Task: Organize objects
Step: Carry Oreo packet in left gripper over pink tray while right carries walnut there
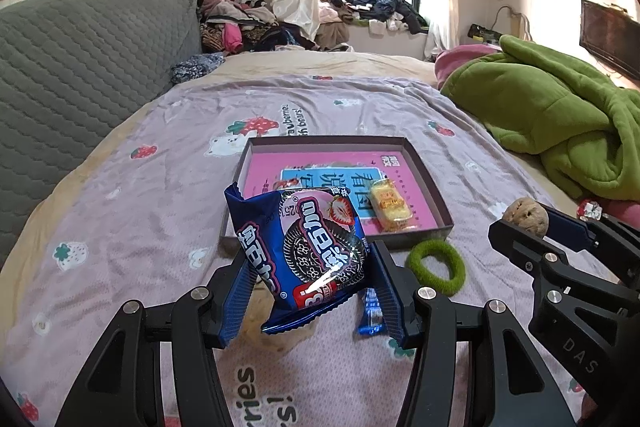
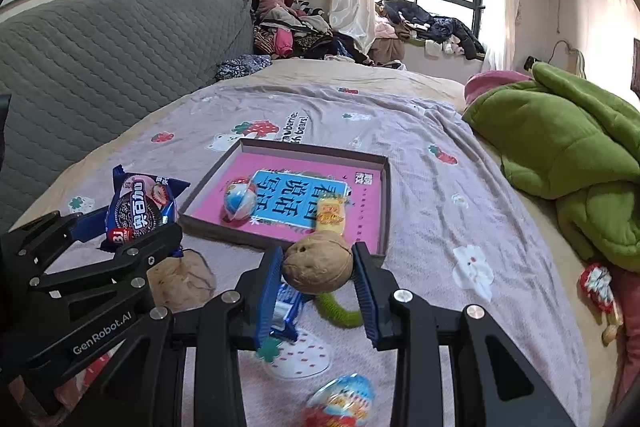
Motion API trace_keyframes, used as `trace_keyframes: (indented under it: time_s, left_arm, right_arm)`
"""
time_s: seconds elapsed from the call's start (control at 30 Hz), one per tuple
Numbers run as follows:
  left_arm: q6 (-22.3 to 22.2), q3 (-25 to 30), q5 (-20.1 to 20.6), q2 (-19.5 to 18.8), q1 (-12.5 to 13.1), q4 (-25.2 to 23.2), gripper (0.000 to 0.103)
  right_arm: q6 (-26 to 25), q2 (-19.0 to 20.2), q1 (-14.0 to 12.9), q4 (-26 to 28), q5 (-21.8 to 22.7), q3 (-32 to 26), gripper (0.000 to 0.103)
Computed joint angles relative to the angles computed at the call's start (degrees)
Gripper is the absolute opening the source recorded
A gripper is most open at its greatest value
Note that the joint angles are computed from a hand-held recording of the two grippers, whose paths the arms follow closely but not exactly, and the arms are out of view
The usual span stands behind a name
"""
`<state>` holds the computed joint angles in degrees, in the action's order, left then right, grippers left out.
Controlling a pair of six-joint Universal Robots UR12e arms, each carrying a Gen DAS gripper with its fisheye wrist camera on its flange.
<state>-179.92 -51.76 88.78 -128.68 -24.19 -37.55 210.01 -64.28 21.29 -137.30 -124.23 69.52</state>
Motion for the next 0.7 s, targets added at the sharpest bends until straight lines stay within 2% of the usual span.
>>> trace_keyframes:
  time_s: [0.1,0.4,0.5,0.7]
  left_arm:
    - [-0.34,2.21,-0.83,-1.19,-0.02,-1.5,0.057]
    - [-0.33,7.98,-1.38,-4.53,-0.35,-4.36,0.057]
    - [-0.01,10.75,-1.33,-6.12,-0.48,-5.07,0.057]
    - [-1.01,18.07,-1.88,-10.09,-0.5,-8.97,0.057]
  right_arm:
    - [-0.12,-0.12,-0.82,-0.51,1.69,-0.05,0.036]
    - [-2.65,0.42,-2.46,-1.05,2.88,-0.95,0.036]
    - [-3.17,0.26,-3.25,-2.31,4.33,-0.5,0.036]
    - [-4.82,0.87,-4.29,-2.39,4.49,-0.84,0.036]
